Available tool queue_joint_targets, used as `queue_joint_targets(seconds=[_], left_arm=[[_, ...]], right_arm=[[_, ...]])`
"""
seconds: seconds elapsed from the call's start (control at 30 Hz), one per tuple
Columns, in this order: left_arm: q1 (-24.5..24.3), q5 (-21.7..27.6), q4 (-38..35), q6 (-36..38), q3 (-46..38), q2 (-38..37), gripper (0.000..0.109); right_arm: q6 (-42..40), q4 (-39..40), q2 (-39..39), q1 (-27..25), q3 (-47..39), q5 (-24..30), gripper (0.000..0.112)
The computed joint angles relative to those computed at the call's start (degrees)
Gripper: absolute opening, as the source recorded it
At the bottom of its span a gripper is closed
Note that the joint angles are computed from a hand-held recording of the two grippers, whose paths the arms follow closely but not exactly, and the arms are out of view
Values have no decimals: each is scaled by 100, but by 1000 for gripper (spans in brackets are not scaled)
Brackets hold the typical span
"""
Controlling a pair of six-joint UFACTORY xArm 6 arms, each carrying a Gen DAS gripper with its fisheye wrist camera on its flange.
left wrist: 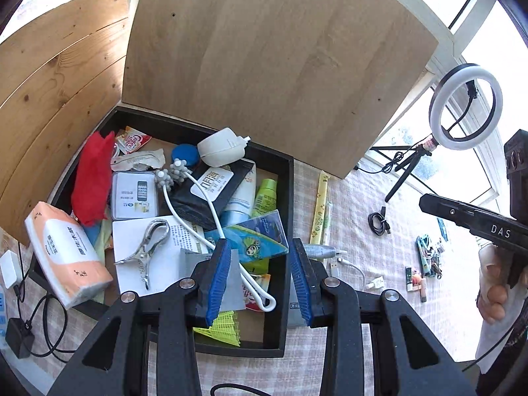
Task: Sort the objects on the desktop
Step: 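Move left tool to the white cream tube while right tool approaches the green stick, then grasp the white cream tube with left tool while right tool grasps the green Mentholatum stick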
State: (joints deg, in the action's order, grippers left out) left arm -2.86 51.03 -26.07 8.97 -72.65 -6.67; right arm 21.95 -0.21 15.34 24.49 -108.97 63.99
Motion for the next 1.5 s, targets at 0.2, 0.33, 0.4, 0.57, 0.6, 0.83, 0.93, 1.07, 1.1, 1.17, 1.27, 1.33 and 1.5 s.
queue_joint_targets(seconds=[0.2, 0.33, 0.4, 0.57, 0.6, 0.83, 0.93, 1.07, 1.1, 1.17, 1.27, 1.33, 1.5], left_arm=[[-936, -161, 138, -355, 208, -84, 34], [-1614, -245, 369, -718, 163, 39, 34], [-1934, -234, 533, -872, 63, 167, 34], [-2586, -83, 734, -876, -298, 640, 33], [-2664, -22, 781, -885, -395, 752, 33], [-3009, 593, 1058, -342, -1329, 1653, 32], [-3104, 915, 1321, 23, -1744, 2008, 32], [-3163, 1201, 1570, 266, -2216, 2466, 32], [-3173, 1264, 1637, 314, -2338, 2594, 32], [-3197, 1373, 1766, 381, -2544, 2809, 32], [-3274, 1588, 1978, 608, -2811, 3089, 32], [-3353, 1635, 2182, 746, -2890, 3195, 32], [-3402, 1789, 2181, 994, -3220, 3471, 32]], right_arm=[[220, -212, -1944, -641, 2569, -493, 36], [177, -147, -3022, -1232, 3860, -681, 36], [84, -90, -3500, -1558, 4394, -694, 36], [-388, -37, -4149, -2265, 5165, -438, 36], [-528, 25, -4214, -2383, 5281, -431, 35], [-1172, 622, -3974, -2797, 5592, -487, 24], [-1225, 667, -3706, -2742, 5574, -545, 24], [-1257, 694, -3352, -2675, 5490, -609, 24], [-1271, 708, -3256, -2684, 5452, -616, 24], [-1283, 751, -3076, -2702, 5373, -636, 24], [-1357, 918, -2822, -2782, 5234, -586, 23], [-1366, 926, -2670, -2801, 5140, -548, 22], [-1429, 1027, -2377, -2857, 4958, -470, 21]])
